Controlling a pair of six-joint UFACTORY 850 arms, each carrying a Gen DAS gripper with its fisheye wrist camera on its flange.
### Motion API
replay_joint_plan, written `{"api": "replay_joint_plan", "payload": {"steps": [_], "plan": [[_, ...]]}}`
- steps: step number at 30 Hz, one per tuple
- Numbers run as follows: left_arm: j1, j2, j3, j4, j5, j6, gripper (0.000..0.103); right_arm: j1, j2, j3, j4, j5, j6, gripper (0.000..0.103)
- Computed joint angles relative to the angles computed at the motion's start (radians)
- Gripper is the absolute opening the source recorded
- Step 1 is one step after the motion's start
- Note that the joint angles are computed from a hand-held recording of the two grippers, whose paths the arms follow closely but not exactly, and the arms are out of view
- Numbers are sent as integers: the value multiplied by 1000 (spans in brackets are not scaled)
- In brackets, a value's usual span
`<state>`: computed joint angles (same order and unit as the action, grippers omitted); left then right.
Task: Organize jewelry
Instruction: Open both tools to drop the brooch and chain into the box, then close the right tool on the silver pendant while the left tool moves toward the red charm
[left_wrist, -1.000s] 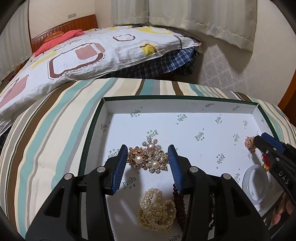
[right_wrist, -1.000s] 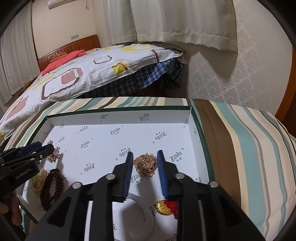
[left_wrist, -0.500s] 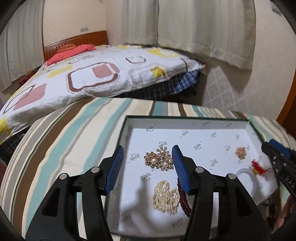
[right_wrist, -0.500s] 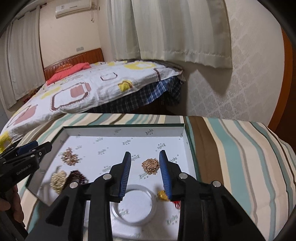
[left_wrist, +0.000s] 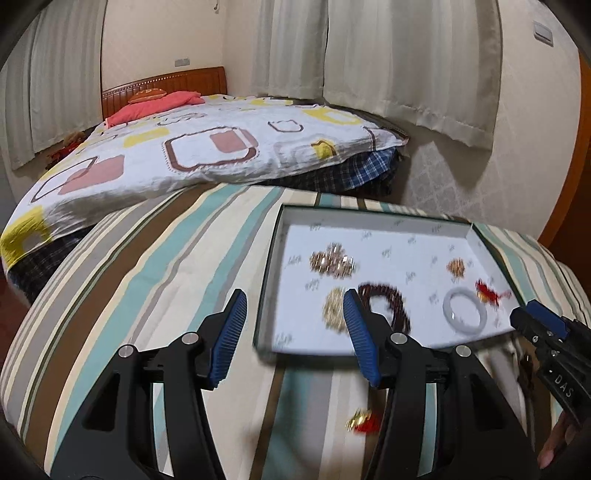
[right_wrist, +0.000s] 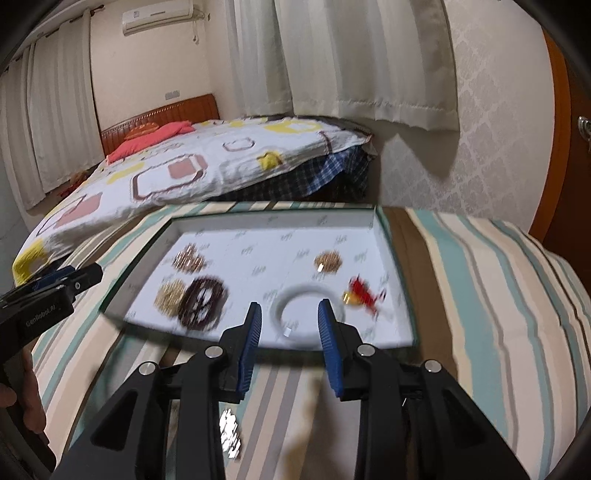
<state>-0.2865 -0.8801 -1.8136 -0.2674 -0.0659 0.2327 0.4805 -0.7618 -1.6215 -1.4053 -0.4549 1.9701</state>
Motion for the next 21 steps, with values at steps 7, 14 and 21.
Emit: {"api": "replay_joint_plan", "payload": {"steps": [7,14,21], "plan": [[15,63,126,-125,18,130,53,36,-7,19,81,29,-63,32],[33,111,215,-415,36,419,53,56,-25,15,169,47,-139,32],[40,114,242,-208,25,212,53,60,-53,-21,331,50,-306,32]]}}
